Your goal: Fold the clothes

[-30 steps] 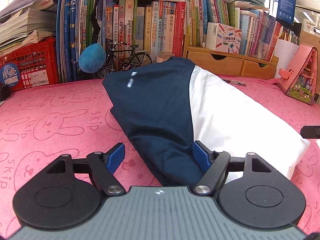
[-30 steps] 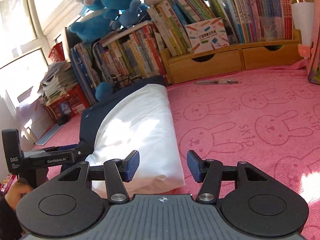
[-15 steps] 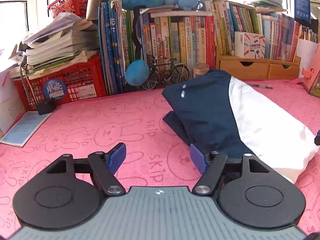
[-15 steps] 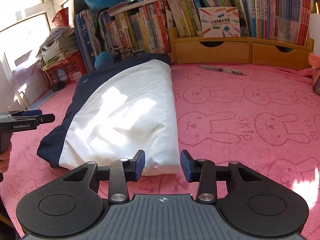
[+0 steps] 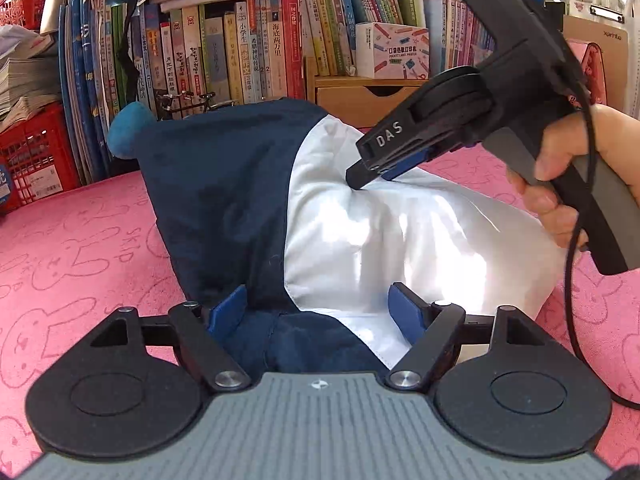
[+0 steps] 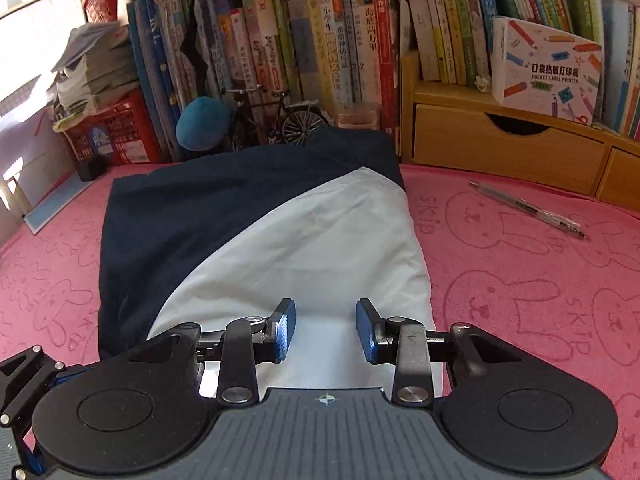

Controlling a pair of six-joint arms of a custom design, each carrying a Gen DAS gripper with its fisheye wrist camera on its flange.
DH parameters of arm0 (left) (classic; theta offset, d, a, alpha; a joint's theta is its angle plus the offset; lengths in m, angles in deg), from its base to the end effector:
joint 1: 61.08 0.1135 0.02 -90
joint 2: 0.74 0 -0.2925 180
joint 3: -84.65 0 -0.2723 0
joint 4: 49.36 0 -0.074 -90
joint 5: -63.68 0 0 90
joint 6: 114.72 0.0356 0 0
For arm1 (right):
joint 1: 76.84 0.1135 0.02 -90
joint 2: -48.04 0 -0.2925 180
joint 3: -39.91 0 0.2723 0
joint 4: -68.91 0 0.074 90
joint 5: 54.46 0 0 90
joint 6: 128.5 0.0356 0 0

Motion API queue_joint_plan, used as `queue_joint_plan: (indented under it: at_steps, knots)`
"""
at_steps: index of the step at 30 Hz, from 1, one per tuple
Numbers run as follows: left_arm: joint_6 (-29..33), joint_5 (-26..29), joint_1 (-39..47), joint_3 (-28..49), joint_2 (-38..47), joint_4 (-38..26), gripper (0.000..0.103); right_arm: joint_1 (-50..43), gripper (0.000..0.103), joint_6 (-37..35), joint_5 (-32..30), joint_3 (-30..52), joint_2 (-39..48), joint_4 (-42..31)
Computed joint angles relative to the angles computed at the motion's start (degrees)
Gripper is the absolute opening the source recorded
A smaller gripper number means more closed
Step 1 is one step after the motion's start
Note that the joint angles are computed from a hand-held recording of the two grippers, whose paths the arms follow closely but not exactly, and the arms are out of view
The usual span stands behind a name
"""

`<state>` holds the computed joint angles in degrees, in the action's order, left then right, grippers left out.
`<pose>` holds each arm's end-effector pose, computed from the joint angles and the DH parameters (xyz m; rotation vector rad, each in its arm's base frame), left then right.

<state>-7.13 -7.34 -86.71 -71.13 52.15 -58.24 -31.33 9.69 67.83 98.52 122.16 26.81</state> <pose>0.1463 -0.0830 0.1505 0.9845 1.9906 -0.4455 0.1944 0.1708 0.2341 0.2533 2.3524 0.0328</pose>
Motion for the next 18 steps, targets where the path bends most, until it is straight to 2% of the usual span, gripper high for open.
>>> queue_joint_plan:
  at_steps: [5,8,13,16,18]
  knots:
    - [1.0,4.6,3.6,1.0,2.0,-1.6,0.079,-9.6,0.032,-6.1,-3.7,6.2,9.2,5.6]
    - [1.5,4.6,3.4,1.1,2.6,-1.2,0.079,-13.0,0.028,-9.6,-2.5,10.7,15.2,6.2]
    - [1.8,6.5,4.5,1.3,3.6,-1.3,0.081,-18.8,0.028,-12.5,-3.5,16.3,24.4,9.8]
    - [1.8,6.2,4.2,1.0,4.1,-0.5,0.083,-20.6,0.028,-13.8,-3.6,16.5,26.3,14.1]
    - [1.9,6.6,4.4,0.9,4.7,0.0,0.086,-21.0,0.029,-15.0,-5.5,13.6,23.7,17.4]
